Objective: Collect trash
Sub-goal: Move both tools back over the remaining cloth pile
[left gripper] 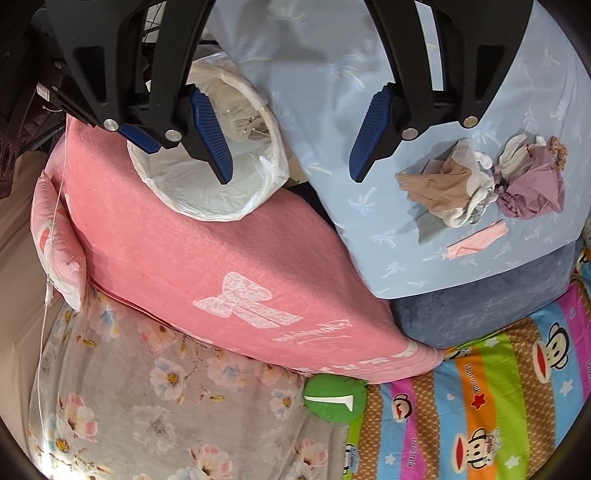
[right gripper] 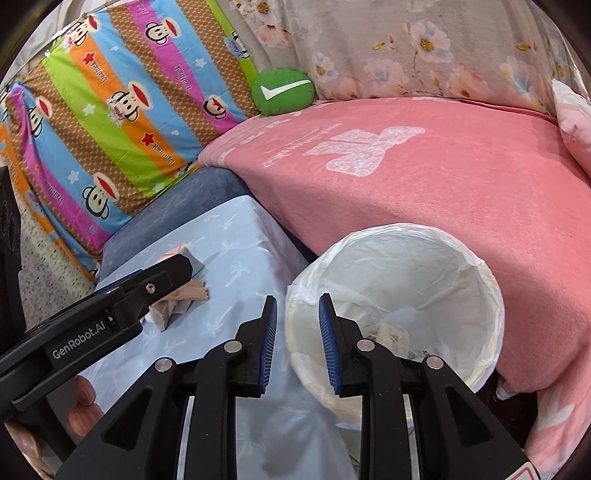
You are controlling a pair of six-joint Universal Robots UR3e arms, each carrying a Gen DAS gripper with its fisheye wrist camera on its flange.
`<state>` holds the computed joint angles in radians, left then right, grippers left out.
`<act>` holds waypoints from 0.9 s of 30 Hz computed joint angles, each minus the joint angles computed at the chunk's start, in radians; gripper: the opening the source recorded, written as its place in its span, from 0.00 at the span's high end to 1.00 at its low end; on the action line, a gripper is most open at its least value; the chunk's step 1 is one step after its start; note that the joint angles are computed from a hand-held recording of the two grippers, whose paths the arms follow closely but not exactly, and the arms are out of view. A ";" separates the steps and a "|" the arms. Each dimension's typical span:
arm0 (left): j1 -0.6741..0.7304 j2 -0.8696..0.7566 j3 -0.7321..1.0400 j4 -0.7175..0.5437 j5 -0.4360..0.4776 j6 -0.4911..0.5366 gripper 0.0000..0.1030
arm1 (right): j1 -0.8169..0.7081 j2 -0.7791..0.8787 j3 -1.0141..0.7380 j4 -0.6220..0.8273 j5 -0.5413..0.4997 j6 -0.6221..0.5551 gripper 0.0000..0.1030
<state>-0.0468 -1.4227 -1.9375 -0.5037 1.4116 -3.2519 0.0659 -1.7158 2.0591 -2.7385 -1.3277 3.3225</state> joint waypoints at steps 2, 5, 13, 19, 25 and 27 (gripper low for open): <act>0.022 0.022 -0.021 0.002 -0.002 -0.001 0.32 | 0.032 0.021 -0.021 -0.001 -0.017 0.008 0.76; 0.061 0.055 -0.051 -0.004 -0.018 0.009 0.32 | 0.073 0.051 -0.052 -0.005 -0.043 0.018 0.71; 0.183 0.148 -0.138 -0.016 -0.055 0.035 0.23 | 0.175 0.126 -0.128 -0.008 -0.100 0.046 0.64; 0.305 0.220 -0.202 -0.044 -0.096 0.078 0.22 | 0.255 0.206 -0.212 0.009 -0.135 0.064 0.63; 0.474 0.296 -0.276 -0.088 -0.166 0.131 0.16 | 0.346 0.312 -0.330 0.038 -0.171 0.081 0.63; 0.536 0.317 -0.294 -0.108 -0.187 0.158 0.16 | 0.376 0.351 -0.373 0.046 -0.182 0.087 0.62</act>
<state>0.4895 -1.1054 -2.2319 -0.6118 1.2243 -3.0943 0.4415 -1.3644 1.6862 -2.6929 -1.5095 3.4091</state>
